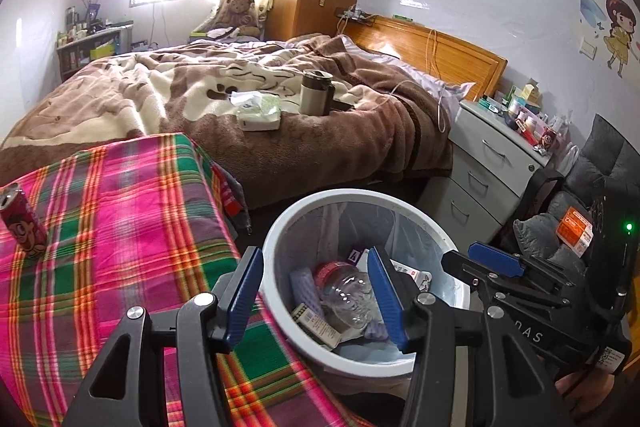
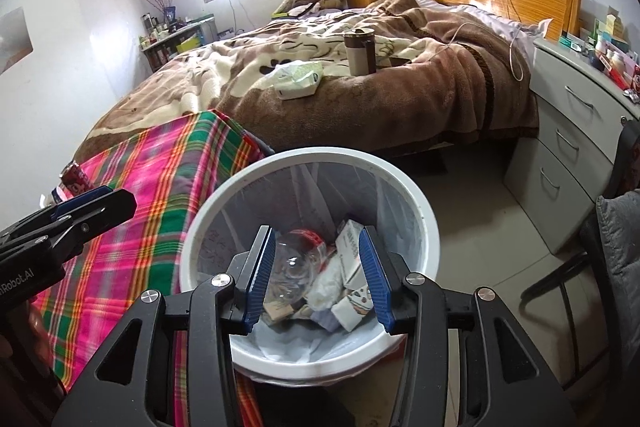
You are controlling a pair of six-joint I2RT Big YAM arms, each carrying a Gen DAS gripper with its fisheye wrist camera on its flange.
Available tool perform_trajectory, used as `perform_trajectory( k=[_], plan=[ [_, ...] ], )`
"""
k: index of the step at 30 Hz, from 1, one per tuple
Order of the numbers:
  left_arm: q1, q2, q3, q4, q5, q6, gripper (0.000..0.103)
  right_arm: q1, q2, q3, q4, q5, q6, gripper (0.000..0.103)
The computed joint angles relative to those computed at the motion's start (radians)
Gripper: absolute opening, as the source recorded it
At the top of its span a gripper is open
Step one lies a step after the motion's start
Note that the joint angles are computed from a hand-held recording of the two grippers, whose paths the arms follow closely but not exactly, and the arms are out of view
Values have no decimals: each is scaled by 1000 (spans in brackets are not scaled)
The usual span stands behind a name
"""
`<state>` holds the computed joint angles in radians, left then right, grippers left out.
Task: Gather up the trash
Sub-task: 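Open both tools to drop the boxes into the wastebasket, then move both open tools back over the table toward the cup and can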
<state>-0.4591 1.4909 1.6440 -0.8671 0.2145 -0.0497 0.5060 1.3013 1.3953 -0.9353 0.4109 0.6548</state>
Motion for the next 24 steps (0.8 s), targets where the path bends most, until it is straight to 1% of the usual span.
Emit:
perform_trajectory(
  k=[7,11,15,18,21,24],
  plan=[
    [42,-53,-42,18,-2,1,54,31,16,19,31,9,-13,45],
    [76,-80,-62,30,-3,-4,59,51,26,29,63,19,-30,45],
    [115,-103,-80,42,4,-2,59,72,48,48,92,15,-54,52],
    [147,-119,-93,44,9,5,59,86,65,61,109,23,-63,52],
    [172,-133,-103,51,-1,13,59,98,82,77,130,7,-75,53],
    [202,-141,-109,55,10,10,60,116,109,107,130,17,-92,55]
  ],
)
